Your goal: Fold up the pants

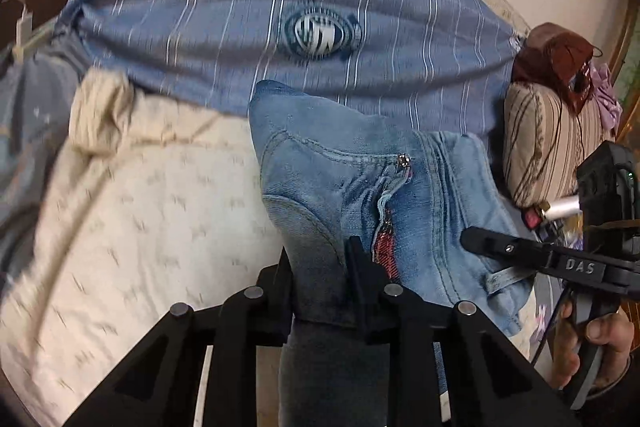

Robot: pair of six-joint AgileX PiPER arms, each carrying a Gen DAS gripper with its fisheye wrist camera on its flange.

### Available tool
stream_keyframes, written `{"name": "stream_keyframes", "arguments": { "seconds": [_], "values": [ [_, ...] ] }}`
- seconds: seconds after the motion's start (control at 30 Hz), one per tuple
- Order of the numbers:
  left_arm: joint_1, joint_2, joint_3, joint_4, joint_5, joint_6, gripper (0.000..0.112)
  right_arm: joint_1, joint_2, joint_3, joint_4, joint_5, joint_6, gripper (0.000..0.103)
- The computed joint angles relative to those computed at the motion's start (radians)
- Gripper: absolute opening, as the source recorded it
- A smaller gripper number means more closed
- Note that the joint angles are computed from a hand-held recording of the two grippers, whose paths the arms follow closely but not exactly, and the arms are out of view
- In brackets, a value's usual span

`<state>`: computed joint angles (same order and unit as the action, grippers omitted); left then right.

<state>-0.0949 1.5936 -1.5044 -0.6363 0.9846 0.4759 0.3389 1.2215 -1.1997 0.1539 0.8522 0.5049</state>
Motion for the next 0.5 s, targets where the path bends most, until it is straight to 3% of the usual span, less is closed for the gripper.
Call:
{"name": "stream_keyframes", "arguments": {
  "seconds": [0.17, 0.33, 0.4, 0.47, 0.5],
  "values": [
    [0.002, 0.089, -0.109, 0.004, 0.039, -0.051, 0.026, -0.071, 0.088, -0.145, 0.067, 0.062, -0.103, 0.021],
    [-0.03, 0.169, -0.083, 0.043, 0.006, -0.089, 0.029, -0.144, 0.119, -0.039, 0.186, -0.018, -0.205, 0.021],
    [-0.038, 0.202, -0.042, 0.056, -0.036, -0.104, 0.036, -0.155, 0.138, 0.036, 0.218, -0.078, -0.235, 0.022],
    [-0.05, 0.228, 0.016, 0.086, -0.091, -0.126, 0.059, -0.16, 0.179, 0.102, 0.223, -0.133, -0.235, 0.028],
    [-0.037, 0.203, 0.067, 0.043, -0.14, -0.096, 0.064, -0.146, 0.198, 0.127, 0.181, -0.154, -0.205, 0.039]
  ]
}}
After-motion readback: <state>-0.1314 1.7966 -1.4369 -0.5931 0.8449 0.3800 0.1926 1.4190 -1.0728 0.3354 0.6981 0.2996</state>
